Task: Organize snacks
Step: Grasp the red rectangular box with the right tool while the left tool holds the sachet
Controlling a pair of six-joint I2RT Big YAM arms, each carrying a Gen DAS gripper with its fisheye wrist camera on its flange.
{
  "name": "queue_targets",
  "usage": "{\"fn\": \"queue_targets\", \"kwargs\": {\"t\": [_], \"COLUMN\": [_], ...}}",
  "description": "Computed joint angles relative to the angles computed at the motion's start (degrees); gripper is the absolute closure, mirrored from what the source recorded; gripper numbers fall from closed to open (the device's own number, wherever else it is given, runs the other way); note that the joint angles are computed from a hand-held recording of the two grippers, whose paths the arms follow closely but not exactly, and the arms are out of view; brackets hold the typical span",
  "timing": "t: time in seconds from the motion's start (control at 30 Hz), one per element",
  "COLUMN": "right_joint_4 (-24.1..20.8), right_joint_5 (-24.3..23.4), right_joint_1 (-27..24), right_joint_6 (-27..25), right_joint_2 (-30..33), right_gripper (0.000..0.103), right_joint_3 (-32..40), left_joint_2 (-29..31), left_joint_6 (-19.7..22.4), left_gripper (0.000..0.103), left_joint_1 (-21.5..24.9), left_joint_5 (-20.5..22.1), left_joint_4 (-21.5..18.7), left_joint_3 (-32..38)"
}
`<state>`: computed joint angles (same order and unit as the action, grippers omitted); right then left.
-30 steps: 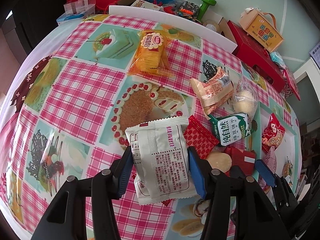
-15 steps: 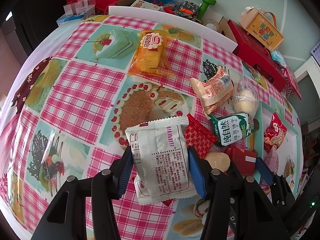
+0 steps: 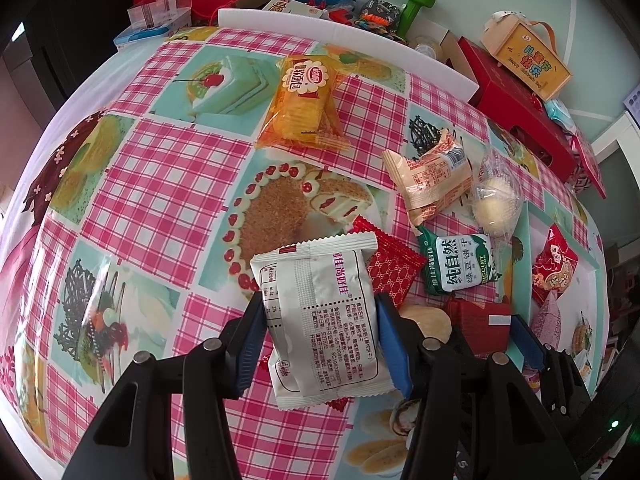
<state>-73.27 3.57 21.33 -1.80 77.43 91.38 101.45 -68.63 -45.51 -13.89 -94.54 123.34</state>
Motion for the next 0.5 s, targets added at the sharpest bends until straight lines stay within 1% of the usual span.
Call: {"fn": "queue_targets", "kwargs": {"t": [0.1,0.23,0.37,0.43,0.5], "right_joint_4": [0.1,0.5,1.0,0.8,0.6], "right_joint_5": [1.7,2.8,1.5,0.6,0.6], "right_joint_1": [0.7,1.1,0.7,0.4,0.4], "right_joint_6": [-1.4,-1.8,-1.6,-1.0,-0.6], "right_joint_2": [0.1,-0.1,-0.1,0.0,0.0], "right_gripper": [0.030,0.031,0.031,0.033,0.035], "right_joint_3": [-0.5,-1.4,-1.7,-1.7,-1.5], "left_joint_2": [0.3,1.0,1.6,1.8,2.1], "left_joint_6": [0.0,-0.1,0.0,0.1,0.3], "left_gripper": [0.048,0.048,0.048,0.048,0.048], "left_joint_1": [-0.1,-0.1,0.0,0.0,0.0], "left_joint_5": [-0.1,0.1,0.4,0.6,0.5], "left_joint_4": [-0.4,-1.1,-1.6,-1.8,-2.0], "left_joint_3": [0.2,0.9,1.1,1.1,1.3]}}
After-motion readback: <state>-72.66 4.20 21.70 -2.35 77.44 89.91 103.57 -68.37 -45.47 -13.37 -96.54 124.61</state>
